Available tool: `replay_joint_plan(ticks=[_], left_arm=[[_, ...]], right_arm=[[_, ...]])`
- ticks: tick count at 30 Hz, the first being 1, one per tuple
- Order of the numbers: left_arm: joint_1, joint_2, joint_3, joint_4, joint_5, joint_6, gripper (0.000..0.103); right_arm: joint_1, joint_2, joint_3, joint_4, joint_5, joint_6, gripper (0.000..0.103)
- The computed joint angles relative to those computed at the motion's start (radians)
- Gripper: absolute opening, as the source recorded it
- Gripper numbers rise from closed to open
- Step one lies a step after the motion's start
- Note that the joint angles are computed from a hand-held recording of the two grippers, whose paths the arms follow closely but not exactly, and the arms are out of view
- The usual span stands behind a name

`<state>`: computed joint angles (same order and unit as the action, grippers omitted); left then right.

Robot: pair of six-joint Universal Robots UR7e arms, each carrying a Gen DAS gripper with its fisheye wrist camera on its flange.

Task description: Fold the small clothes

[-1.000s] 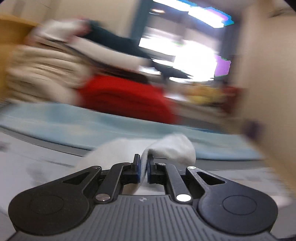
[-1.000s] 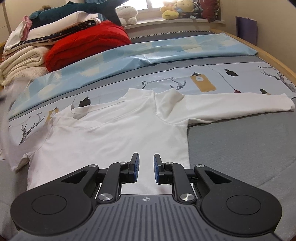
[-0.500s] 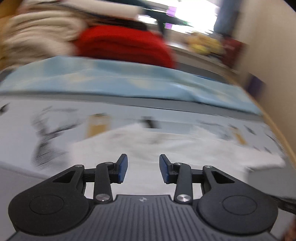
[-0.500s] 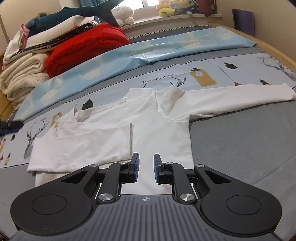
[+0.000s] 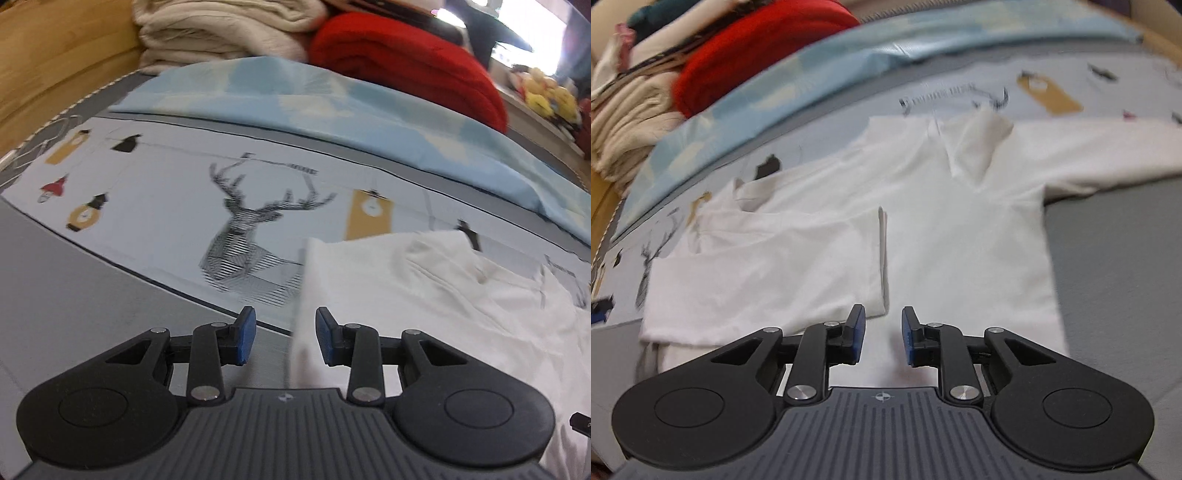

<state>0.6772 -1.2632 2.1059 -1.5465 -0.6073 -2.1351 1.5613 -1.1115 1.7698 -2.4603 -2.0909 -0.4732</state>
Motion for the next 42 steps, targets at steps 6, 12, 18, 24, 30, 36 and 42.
replay_joint_plan(ticks=[6, 12, 18, 24, 30, 36, 42], left_arm=[[-0.021, -0.039, -0.002, 0.093, -0.039, -0.137, 0.039], [-0.008, -0.009, -0.030, 0.084, -0.024, -0.119, 0.039], [0.009, 0.037, -0.052, 0.009, 0.030, -0.045, 0.039], [0.034, 0.100, -0.055, -0.202, 0.056, 0.136, 0.039], [0.062, 0.150, -0.028, -0.496, 0.029, 0.359, 0.039], [0.127, 0.214, -0.073, -0.507, -0.130, 0.477, 0.039], [0.123, 0.237, -0.135, -0.313, -0.139, 0.383, 0.040]], right_arm=[[-0.001, 0.090, -0.011, -0.046, -0.037, 0.021, 0.023], [0.024, 0.116, 0.001, -0.193, -0.018, -0.093, 0.002], [0.039, 0.068, -0.041, -0.349, 0.244, -0.302, 0.002], [-0.011, 0.142, -0.164, -0.364, 0.048, -0.280, 0.002], [-0.028, 0.149, -0.187, -0.372, 0.068, -0.301, 0.002], [-0.024, 0.152, -0.218, -0.233, 0.002, -0.334, 0.003], [-0.038, 0.170, -0.285, -0.135, -0.080, -0.176, 0.011]])
